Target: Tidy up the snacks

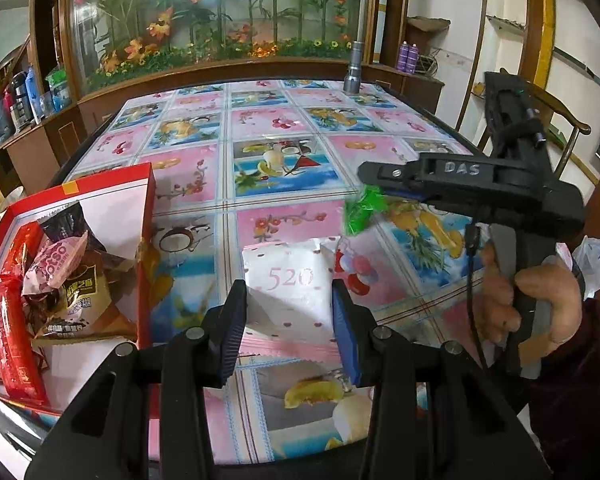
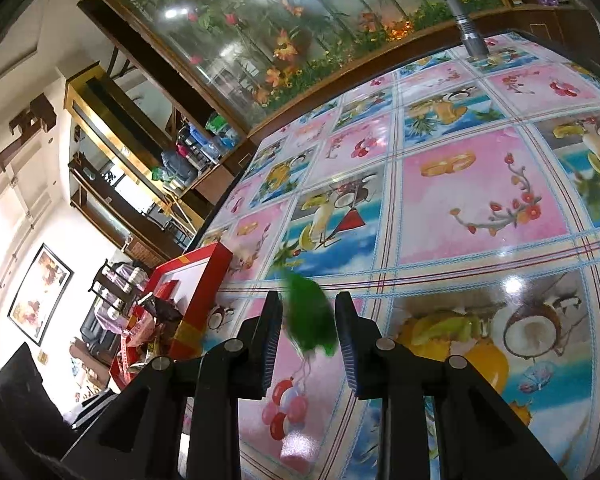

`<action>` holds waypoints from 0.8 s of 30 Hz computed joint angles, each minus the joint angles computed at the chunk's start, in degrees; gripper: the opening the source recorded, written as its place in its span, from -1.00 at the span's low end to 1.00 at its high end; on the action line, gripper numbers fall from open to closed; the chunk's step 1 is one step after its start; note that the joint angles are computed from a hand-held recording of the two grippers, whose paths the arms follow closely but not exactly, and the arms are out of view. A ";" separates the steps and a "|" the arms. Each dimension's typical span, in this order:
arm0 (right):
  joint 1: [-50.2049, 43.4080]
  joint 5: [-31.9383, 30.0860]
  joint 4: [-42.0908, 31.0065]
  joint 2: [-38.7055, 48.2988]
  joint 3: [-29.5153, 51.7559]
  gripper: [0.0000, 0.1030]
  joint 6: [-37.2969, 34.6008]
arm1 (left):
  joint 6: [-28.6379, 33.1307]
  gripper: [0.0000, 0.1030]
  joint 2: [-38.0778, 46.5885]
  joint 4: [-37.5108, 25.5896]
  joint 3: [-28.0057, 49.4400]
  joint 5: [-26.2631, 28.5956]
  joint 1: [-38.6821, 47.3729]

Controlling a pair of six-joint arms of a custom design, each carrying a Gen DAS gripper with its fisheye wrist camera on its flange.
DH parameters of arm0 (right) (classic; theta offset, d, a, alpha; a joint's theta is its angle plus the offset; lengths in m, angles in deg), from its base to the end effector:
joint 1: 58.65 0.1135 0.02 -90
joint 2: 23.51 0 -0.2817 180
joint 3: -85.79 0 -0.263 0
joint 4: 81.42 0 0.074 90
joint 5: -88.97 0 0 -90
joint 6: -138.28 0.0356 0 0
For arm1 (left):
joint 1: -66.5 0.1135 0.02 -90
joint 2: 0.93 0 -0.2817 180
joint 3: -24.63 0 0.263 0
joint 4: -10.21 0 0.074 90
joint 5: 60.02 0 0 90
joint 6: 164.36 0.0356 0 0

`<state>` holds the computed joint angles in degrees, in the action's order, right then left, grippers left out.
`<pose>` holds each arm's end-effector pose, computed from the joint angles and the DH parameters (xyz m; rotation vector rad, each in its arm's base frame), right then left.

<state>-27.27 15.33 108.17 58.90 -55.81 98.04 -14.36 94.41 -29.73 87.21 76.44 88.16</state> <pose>0.2282 0.1274 0.1489 0.5118 2.1280 0.5097 0.2853 0.0855 0.1576 0.9137 2.1624 -0.5278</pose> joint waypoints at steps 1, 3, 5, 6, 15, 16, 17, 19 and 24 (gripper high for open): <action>-0.12 -0.29 -0.31 0.37 0.42 -0.45 -0.30 | 0.38 -0.25 -0.28 -0.39 -0.10 0.14 0.10; -0.35 -0.55 0.22 0.59 0.40 -0.45 -0.64 | 1.20 -0.25 -1.02 -0.94 -0.43 0.67 0.44; -0.05 0.25 0.66 0.15 -0.04 -0.45 -0.52 | 2.29 -0.25 -1.48 -1.95 -0.31 1.66 1.23; 0.22 0.90 0.73 -0.18 -0.24 -0.45 -0.54 | 2.71 -0.25 -1.51 -2.36 -0.09 2.12 1.75; 1.18 4.06 -2.79 -0.82 0.69 -0.39 0.75 | 5.63 -0.24 2.87 -6.22 5.43 4.53 8.20; 1.19 3.68 -3.62 -0.53 1.18 -0.38 0.93 | 5.64 -0.24 3.38 -6.65 5.92 4.42 8.41; 1.10 2.80 -4.45 -0.13 1.66 -0.32 1.48 | 5.50 -0.24 3.79 -6.98 6.35 4.33 8.61; 1.45 1.96 -5.35 1.08 2.35 -0.22 3.48 | 5.24 -0.24 3.95 -6.83 6.49 4.33 8.90; 4.79 6.38 -17.80 6.28 10.94 -0.05 4.90 | 4.66 -0.24 3.75 -6.37 5.90 3.95 8.36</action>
